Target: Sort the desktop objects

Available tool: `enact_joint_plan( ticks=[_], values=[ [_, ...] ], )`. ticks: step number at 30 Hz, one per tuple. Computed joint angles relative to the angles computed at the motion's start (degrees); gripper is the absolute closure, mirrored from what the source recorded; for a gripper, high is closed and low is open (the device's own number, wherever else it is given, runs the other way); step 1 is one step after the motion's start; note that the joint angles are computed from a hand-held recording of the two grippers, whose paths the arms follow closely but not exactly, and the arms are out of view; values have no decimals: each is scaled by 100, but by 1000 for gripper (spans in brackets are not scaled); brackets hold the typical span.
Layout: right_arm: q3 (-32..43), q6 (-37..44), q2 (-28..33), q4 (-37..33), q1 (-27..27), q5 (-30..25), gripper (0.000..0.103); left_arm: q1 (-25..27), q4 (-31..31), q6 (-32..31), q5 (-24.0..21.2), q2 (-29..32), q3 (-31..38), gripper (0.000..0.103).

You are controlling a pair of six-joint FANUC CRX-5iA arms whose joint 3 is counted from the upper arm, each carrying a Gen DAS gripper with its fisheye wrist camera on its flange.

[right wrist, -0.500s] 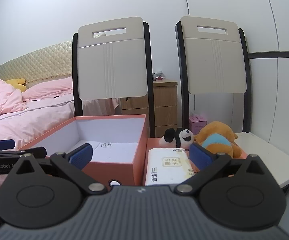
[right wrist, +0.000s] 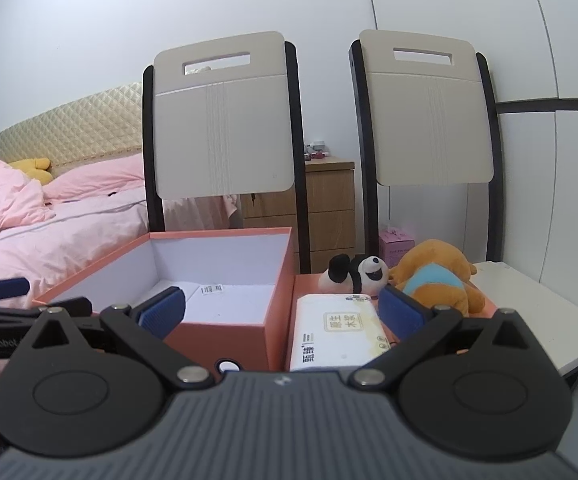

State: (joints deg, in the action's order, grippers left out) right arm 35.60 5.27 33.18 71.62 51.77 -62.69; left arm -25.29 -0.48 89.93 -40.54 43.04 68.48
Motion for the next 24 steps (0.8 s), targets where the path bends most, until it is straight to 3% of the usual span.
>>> enact_joint_plan(
  ticks=[7, 10, 24],
  values=[
    [522, 376, 294, -187, 59, -282, 0, 49, 206, -186, 666, -443, -931, 0],
    [568, 385, 316, -206, 41, -266, 0, 7, 103, -207, 568, -356, -706, 0],
    [959, 586, 530, -282, 73, -415, 0, 93, 314, -366, 630, -442, -926, 0]
  ],
)
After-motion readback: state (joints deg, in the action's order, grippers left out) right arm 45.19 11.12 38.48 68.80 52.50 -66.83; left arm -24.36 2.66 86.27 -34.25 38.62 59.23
